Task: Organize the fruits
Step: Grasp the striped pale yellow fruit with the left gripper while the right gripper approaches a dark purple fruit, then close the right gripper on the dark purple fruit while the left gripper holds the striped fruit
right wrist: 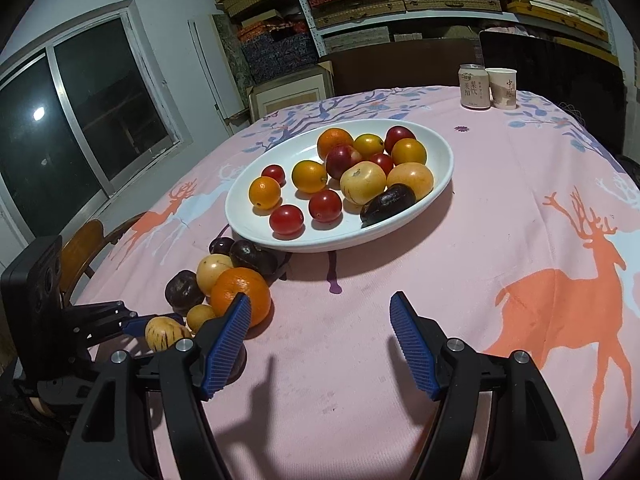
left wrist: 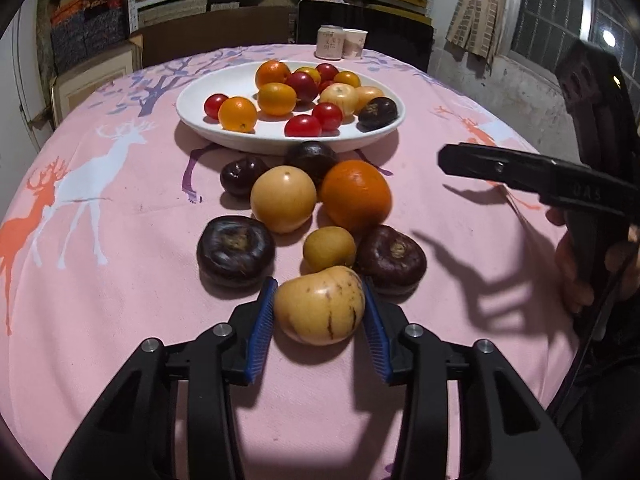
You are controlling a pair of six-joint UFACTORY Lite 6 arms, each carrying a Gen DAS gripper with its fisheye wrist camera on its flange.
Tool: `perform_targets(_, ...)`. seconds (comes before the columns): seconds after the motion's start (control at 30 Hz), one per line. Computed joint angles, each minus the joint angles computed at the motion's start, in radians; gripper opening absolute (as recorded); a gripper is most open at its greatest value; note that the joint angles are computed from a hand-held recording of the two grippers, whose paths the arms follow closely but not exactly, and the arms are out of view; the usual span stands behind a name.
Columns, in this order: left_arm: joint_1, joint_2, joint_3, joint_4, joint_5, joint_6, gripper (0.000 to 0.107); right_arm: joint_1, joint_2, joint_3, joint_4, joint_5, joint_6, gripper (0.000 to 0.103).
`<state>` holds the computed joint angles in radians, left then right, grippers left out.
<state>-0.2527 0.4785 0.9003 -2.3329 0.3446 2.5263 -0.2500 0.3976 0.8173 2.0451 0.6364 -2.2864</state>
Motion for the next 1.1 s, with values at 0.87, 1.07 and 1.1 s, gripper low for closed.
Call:
perform_targets(0.87,0.136,-0.062,-0.098,-0.016,0.189,-0.043,0.04,0.307,-0.008,-0.007,-0.02,-0.212,-0.007,0.041)
perform_targets(1.07,0.134,-0.061,-0.098,-0.022,0.187,-0.04,0.04,0.249,-0.019,-0.038,-0.029,-0.14,0.001,0.041)
perform_targets(1.1,0.133,-0.058,-0.096,-0.024,0.185,-0.039,0.04,0.242,-0.023,-0.045,-0.023,-0.133,-0.006,0.041)
